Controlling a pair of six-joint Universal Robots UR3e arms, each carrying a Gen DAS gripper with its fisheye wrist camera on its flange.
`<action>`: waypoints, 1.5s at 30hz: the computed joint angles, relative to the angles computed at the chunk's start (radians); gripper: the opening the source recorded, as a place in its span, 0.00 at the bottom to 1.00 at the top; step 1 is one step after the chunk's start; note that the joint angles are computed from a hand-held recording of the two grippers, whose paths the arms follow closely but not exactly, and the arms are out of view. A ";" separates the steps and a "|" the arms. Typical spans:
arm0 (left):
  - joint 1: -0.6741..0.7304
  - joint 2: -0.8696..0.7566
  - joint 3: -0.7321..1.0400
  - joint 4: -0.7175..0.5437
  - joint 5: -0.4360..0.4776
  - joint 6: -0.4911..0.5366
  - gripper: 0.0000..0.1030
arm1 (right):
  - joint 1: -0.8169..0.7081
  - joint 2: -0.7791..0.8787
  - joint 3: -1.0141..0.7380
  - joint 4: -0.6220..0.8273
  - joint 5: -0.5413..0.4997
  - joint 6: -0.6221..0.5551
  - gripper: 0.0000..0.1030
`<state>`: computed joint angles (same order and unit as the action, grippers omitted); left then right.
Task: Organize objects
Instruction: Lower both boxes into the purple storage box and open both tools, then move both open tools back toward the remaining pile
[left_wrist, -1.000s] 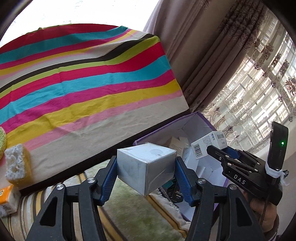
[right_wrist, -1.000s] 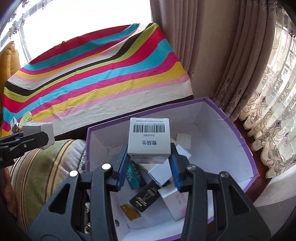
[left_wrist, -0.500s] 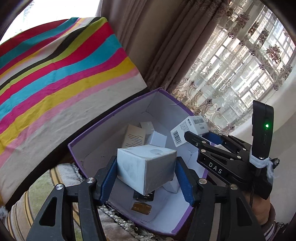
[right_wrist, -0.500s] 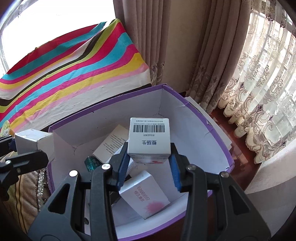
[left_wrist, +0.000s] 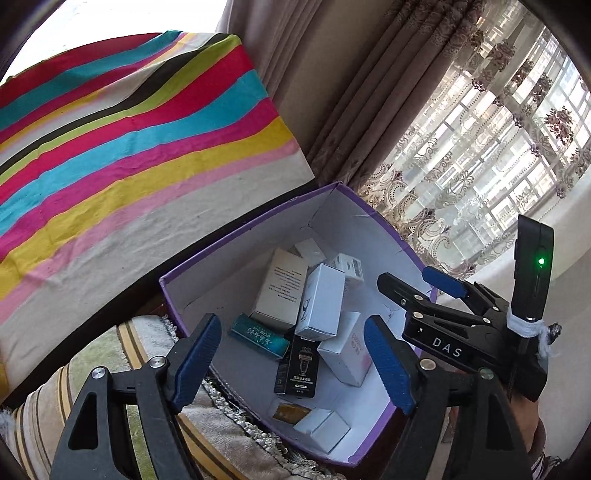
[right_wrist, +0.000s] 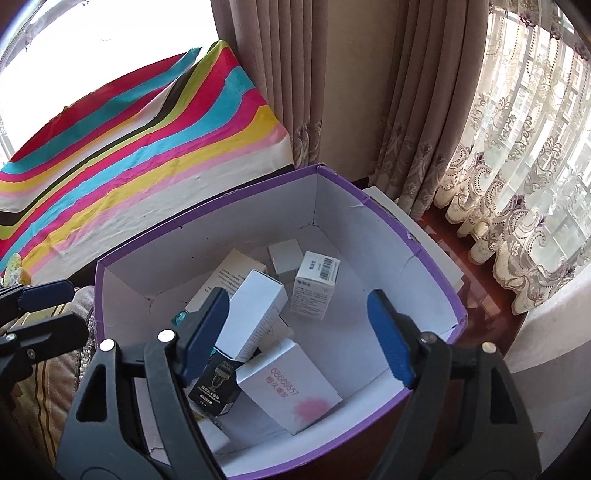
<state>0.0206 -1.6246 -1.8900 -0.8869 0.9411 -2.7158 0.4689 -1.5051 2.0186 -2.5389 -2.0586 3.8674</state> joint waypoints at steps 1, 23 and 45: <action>0.006 0.007 -0.008 0.012 0.004 -0.004 0.78 | 0.002 0.005 -0.007 0.003 0.003 -0.002 0.78; 0.480 0.337 -0.252 -0.101 -0.057 0.124 0.78 | 0.118 0.169 -0.231 0.073 0.025 -0.013 0.81; 1.143 0.443 -0.298 -0.268 -0.019 0.373 0.78 | 0.275 0.511 -0.784 0.237 0.068 -0.111 0.83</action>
<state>1.1636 -1.1816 -2.1879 -1.1551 0.9220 -2.3424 0.7435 -0.9938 1.2344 -2.3021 -1.9905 3.7560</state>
